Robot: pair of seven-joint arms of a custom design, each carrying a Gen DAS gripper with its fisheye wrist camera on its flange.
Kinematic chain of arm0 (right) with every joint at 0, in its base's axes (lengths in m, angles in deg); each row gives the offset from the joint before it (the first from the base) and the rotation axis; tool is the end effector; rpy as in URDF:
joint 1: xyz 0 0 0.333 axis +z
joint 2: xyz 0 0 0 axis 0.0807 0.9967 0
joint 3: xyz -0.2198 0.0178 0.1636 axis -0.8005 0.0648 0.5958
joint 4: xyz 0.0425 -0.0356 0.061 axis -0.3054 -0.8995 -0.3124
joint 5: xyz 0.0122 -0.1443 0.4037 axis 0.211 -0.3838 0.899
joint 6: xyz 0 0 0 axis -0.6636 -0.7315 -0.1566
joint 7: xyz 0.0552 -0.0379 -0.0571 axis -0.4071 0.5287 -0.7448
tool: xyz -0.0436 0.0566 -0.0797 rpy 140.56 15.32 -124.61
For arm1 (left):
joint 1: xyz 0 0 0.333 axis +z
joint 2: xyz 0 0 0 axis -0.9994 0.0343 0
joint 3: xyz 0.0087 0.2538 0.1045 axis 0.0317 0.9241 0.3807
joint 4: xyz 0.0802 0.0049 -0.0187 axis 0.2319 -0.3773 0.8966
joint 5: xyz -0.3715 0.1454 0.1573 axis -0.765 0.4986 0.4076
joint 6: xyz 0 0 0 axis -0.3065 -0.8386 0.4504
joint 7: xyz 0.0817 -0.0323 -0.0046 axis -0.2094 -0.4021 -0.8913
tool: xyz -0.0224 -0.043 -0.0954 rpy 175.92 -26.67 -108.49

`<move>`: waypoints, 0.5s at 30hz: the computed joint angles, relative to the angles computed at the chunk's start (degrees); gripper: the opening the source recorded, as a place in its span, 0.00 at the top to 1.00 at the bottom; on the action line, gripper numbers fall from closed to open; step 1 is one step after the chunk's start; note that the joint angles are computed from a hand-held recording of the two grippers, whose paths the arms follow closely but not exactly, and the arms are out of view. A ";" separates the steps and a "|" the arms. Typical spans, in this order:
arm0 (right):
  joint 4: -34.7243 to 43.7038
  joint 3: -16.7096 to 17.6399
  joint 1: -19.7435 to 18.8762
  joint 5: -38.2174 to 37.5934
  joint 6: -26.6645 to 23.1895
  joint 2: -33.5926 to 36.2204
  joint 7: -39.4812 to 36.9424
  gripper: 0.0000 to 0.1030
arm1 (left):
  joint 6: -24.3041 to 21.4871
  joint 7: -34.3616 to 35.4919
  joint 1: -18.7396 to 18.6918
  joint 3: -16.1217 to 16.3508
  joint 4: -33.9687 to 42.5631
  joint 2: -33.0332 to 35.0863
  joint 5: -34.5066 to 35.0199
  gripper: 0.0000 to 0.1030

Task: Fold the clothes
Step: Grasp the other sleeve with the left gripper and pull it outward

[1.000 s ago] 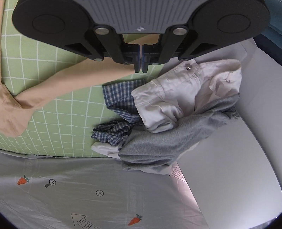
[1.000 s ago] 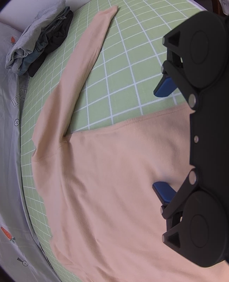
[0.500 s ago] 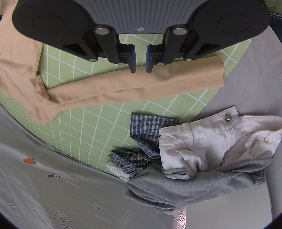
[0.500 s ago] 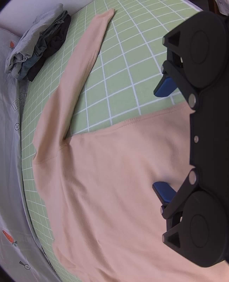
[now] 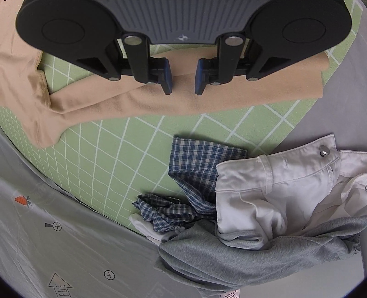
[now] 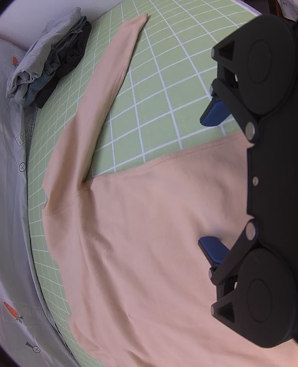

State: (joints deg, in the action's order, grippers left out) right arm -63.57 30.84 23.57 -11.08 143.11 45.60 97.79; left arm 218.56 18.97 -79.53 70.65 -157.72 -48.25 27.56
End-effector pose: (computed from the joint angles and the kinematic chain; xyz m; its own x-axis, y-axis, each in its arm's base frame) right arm 0.4793 0.2204 0.3363 -0.6553 -0.7486 0.1012 -0.6896 0.5382 -0.4846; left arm 0.6913 0.0548 0.3500 0.0047 -0.9804 0.1972 -0.8567 -0.1056 -0.5049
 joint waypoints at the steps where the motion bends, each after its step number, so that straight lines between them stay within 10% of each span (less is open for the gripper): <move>1: -0.05 0.01 0.00 -0.01 0.03 -0.04 0.25 0.00 | -0.12 1.46 0.43 -0.41 -0.97 -0.74 -0.57 0.77; 15: -0.04 -0.10 -0.13 0.03 0.41 0.01 -0.52 0.00 | 1.55 8.41 -0.62 -0.23 -8.27 -8.08 -2.59 0.70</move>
State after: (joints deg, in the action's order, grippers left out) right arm -63.61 30.74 23.44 -11.05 143.52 45.62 97.27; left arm 220.11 27.38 -80.14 70.43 -165.99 -56.33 24.97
